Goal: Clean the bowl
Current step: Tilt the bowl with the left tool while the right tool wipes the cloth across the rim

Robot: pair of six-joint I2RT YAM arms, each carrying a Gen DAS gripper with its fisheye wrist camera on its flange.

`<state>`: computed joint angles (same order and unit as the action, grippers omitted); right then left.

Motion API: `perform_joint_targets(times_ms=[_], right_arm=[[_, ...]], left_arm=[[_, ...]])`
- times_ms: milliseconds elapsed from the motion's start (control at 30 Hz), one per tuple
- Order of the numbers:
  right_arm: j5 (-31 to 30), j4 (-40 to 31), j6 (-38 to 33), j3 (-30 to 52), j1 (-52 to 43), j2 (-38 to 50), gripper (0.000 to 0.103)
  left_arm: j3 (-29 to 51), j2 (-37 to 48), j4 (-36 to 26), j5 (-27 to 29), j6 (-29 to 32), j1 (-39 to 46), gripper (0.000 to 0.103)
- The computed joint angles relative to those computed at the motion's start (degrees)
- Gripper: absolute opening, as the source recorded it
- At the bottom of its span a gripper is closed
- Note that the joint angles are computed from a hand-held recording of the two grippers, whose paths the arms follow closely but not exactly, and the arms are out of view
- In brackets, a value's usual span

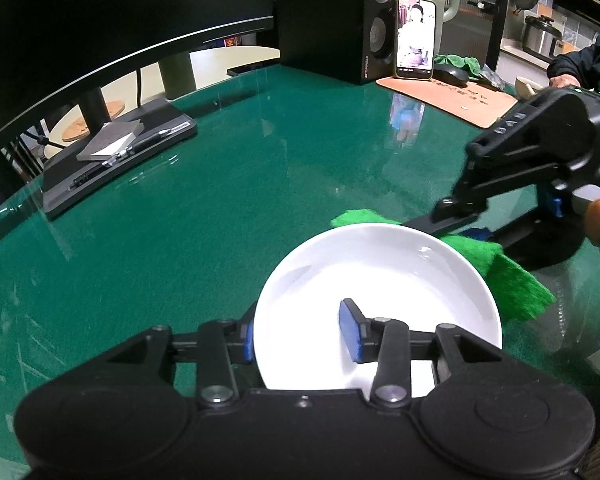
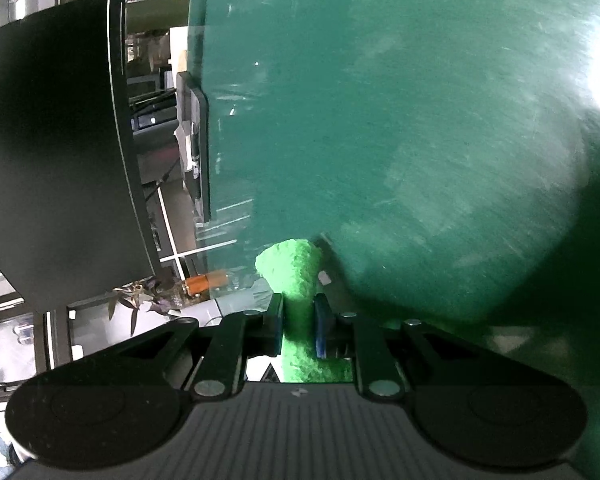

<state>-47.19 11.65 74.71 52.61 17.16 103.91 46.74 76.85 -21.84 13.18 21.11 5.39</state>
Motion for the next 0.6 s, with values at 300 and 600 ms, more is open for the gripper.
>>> perform_joint_targets(times_ms=[300,600], right_arm=[[1.19,-3.76,-2.28,12.41,4.51,8.47,0.020],[0.79,-2.92,-2.45,8.22,3.26,4.54,0.020]], left_arm=[[-0.61,-0.35,0.72,0.02,-0.35,-0.17,0.041],[-0.58,0.15,0.94,1.81,-0.16,-0.06,0.047]])
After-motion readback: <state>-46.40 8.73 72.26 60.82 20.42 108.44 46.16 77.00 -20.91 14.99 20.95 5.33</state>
